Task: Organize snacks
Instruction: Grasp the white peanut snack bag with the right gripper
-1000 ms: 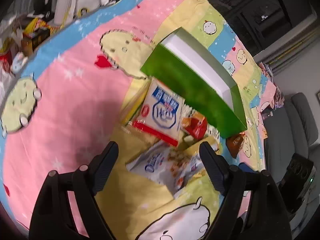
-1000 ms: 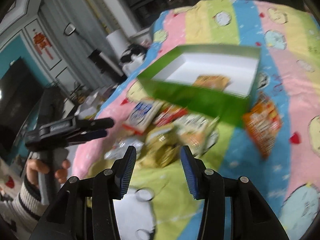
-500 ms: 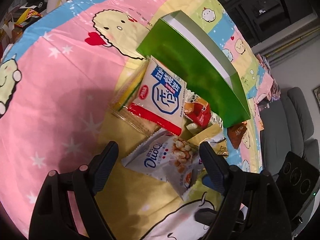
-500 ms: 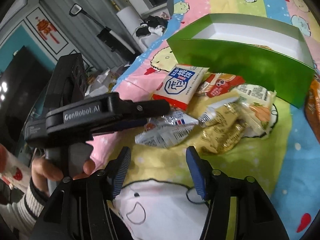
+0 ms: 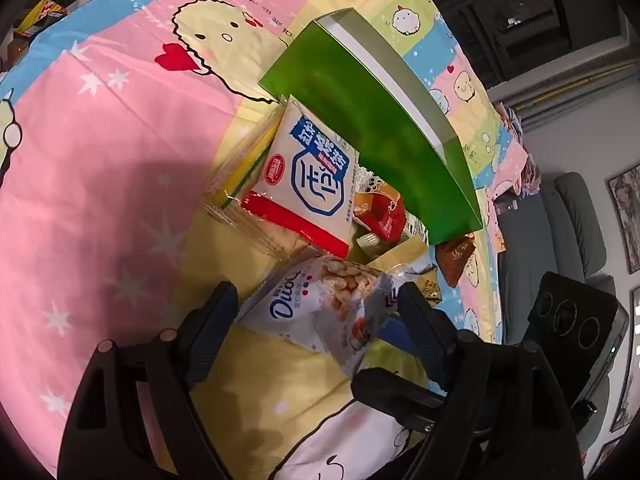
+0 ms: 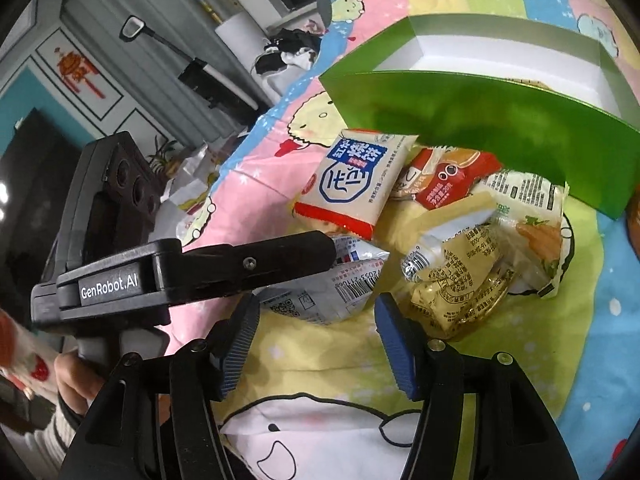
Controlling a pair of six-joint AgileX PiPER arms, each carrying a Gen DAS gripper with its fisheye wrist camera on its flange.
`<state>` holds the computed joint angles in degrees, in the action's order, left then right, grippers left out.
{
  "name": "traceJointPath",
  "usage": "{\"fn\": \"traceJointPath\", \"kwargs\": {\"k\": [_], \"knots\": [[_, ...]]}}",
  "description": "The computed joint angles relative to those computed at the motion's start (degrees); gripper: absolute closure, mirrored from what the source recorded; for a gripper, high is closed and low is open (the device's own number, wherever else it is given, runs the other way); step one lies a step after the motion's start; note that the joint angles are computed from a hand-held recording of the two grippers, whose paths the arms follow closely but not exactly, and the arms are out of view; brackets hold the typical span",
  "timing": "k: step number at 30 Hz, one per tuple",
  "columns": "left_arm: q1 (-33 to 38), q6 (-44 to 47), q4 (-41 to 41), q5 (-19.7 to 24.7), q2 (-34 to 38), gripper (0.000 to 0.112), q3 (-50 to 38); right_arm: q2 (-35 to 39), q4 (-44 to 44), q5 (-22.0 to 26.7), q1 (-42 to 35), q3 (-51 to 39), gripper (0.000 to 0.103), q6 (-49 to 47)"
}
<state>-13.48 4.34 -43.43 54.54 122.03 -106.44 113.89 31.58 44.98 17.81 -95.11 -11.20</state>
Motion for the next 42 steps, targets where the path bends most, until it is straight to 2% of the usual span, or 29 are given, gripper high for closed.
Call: {"fn": "traceJointPath", "kwargs": {"k": [2, 4, 9, 12, 13, 15, 17, 20, 23, 33, 42], "knots": [[-0.6, -0.3, 1.7, 0.6, 0.2, 0.030, -1.0, 0.3, 0.3, 0.7, -0.2, -0.4, 0.039, -0.6], [-1.0, -0.3, 2.3, 2.4, 1.0, 0.043, -2.5, 0.0, -0.5, 1.2, -0.2, -0.1, 0.034, -1.2], [-1.2, -0.3, 2.2, 2.9, 1.6, 0.046, -3.0, -0.5, -1.0, -2.0, 0.4, 2.0, 0.034, -2.2], [-1.1, 0.4, 1.2, 3.2, 1.7, 0.051, -2.8, 0.7, -1.5, -1.7, 0.2, 0.7, 0.034, -1.8], [-1.4, 0.7, 1.3, 3.0, 1.5, 0.051, -2.4, 0.9, -0.7, -1.8, -0.1, 0.7, 0.036, -2.5], [-1.6, 1.0, 1.2, 2.6, 1.2, 0.054, -1.9, 1.1, -2.6, -2.1, 0.3, 0.5, 0.046, -1.3], [-1.9, 1.0, 1.1, 2.0, 1.1, 0.056, -1.4, 1.1, -3.6, -2.0, 0.3, 0.6, 0.062, -1.0], [-2.2, 1.0, 1.0, 0.9, 0.7, 0.058, -0.5, 1.1, -5.6, -2.6, 1.0, 0.8, 0.069, -0.7], [-2.6, 1.1, 0.9, -0.9, -0.6, 0.060, 1.6, 0.4, -6.8, -4.6, 1.7, 2.1, 0.071, -1.1], [-5.4, 0.2, 4.1, -5.7, -8.7, 0.062, 9.2, -6.2, -3.3, -8.4, 2.2, 9.6, 0.072, -4.5], [-9.1, -2.8, 8.7, -6.0, -10.2, 0.061, 7.0, -12.7, -2.4, -11.5, 1.7, 15.6, 0.072, -6.0]]}}
